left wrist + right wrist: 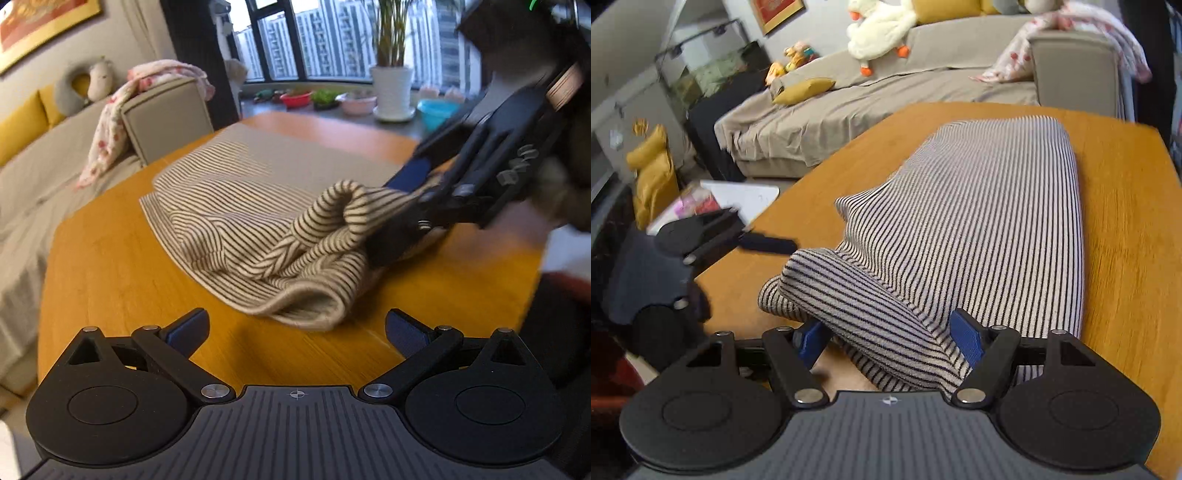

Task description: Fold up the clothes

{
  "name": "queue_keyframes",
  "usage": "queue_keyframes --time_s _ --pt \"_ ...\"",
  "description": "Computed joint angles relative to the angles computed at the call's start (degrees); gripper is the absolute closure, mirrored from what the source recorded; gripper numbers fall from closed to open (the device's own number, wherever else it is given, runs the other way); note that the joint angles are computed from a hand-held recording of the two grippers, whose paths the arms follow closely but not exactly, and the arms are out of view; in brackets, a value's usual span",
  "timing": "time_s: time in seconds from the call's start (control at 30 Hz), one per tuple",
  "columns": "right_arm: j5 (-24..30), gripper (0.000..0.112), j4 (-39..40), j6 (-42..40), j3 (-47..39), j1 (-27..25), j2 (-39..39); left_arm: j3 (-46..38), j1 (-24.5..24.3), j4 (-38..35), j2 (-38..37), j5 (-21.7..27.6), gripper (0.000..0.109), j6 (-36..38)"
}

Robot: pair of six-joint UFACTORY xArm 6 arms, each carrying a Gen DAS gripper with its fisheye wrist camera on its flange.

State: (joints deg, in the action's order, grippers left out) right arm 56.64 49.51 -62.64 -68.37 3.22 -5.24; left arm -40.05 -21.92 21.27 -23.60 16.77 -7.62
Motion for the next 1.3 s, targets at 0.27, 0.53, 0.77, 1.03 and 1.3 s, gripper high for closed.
queue_keyframes --time_s 0.27,0.53,0.77,1.03,1.3 --pt "-30.5 0.021 7.78 -34.66 18.93 8.98 -11.57 -3.69 1.51 -23.08 3.11 -2.51 0.006 3.01" --pt "-35.37 0.077 9.64 -37.15 18.78 11.14 -9.94 -3.05 2.12 -54.93 -2.05 1.75 0.006 29.95" --pt "-31.69 0.083 4.34 -35.54 21.09 8.64 -13.77 -6.38 5.89 -55.32 0.77 -4.04 0.006 31.3" --pt "-13.2 0.086 -9.34 -30.73 15.61 0.91 -22.22 -18.95 7.16 -45.51 17.94 -0.68 0.03 32.35" --pt "5.41 0.084 -15.78 -26.48 -15.99 0.53 -3.79 -22.6 9.03 -67.76 19.71 11.96 0.035 61.16"
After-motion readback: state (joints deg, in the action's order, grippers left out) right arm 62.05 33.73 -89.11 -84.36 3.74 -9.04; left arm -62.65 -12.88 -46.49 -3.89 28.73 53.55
